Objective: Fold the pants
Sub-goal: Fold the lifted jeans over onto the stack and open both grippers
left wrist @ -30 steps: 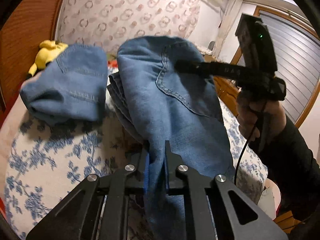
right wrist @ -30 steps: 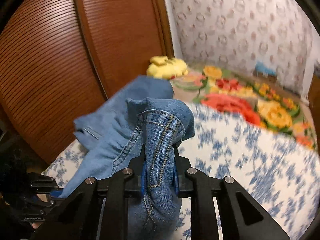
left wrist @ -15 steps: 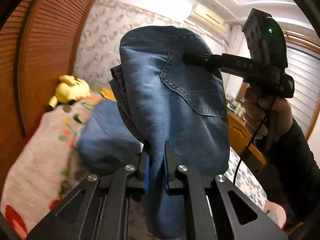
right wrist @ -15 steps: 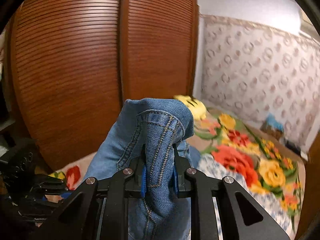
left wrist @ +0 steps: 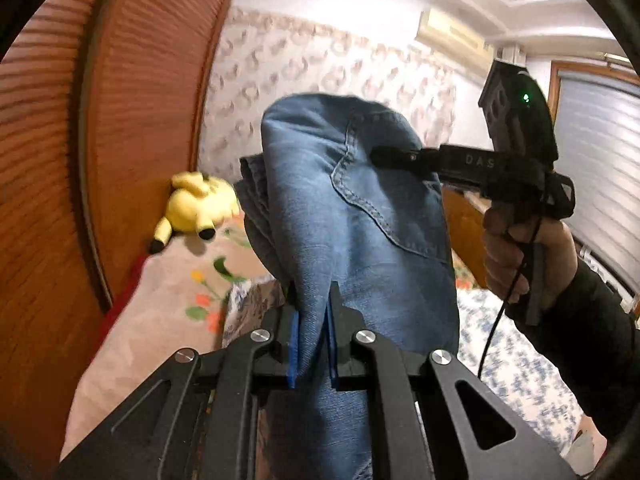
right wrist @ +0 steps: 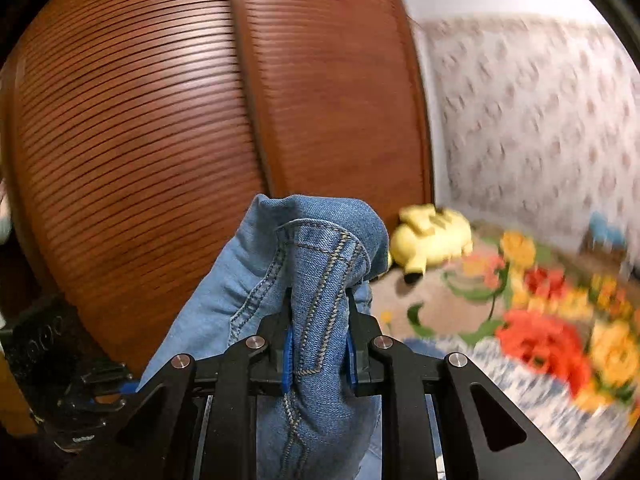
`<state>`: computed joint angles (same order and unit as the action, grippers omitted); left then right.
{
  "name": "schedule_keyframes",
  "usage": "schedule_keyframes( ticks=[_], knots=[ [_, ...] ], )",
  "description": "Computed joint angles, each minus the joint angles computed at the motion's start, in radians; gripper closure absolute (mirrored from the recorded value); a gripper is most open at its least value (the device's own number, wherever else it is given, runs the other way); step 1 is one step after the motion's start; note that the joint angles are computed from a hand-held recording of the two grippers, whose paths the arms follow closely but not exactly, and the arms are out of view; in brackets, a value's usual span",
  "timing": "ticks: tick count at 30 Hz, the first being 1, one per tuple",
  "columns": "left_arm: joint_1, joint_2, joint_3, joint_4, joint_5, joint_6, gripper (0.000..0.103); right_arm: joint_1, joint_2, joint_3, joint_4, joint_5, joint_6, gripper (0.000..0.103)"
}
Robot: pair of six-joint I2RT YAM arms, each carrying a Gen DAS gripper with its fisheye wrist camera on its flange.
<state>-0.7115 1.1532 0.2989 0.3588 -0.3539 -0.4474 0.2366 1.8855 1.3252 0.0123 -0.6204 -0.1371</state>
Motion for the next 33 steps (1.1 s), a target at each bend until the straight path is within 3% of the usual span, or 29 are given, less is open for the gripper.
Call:
schedule_keyframes(
  ticks=[2, 4, 8, 10, 13, 19, 24, 27, 28, 31, 33],
  knots=[
    [0.101, 0.219, 0.066, 0.106, 0.120, 0.040, 0.091, -0.048, 0.153, 0.103, -0.025, -0.002, 0.005, 0.084],
    [0.146, 0.406, 0.151, 0.155, 0.180, 0.063, 0.091, -0.079, 0.263, 0.194, -0.070, 0.011, -0.005, 0.083],
    [0.197, 0.552, 0.253, 0.138, 0.228, 0.096, 0.090, -0.114, 0.381, 0.310, -0.127, 0.049, -0.052, 0.075],
    [0.203, 0.572, 0.277, 0.121, 0.232, 0.095, 0.089, -0.098, 0.397, 0.342, -0.145, 0.119, -0.087, 0.057],
    [0.182, 0.560, 0.289, 0.101, 0.216, 0.094, 0.088, -0.097, 0.401, 0.341, -0.111, 0.186, -0.092, 0.041],
    [0.156, 0.601, 0.344, 0.057, 0.176, 0.100, 0.088, -0.096, 0.411, 0.295, -0.092, 0.212, -0.041, 0.037],
    [0.160, 0.583, 0.343, 0.043, 0.176, 0.072, 0.079, -0.103, 0.458, 0.408, -0.183, 0.163, 0.028, 0.035],
    [0.129, 0.529, 0.325, 0.026, 0.112, 0.077, 0.071, -0.099, 0.369, 0.324, -0.152, 0.190, 0.016, 0.035],
    [0.119, 0.510, 0.320, 0.016, 0.098, 0.075, 0.070, -0.099, 0.317, 0.254, -0.114, 0.190, 0.014, 0.035],
    [0.077, 0.449, 0.293, 0.006, 0.049, 0.066, 0.051, -0.122, 0.135, 0.010, -0.001, 0.179, -0.006, 0.035],
    [0.031, 0.407, 0.282, -0.015, -0.002, 0.062, 0.050, -0.137, 0.017, -0.146, 0.065, 0.174, -0.015, 0.035]
  ],
)
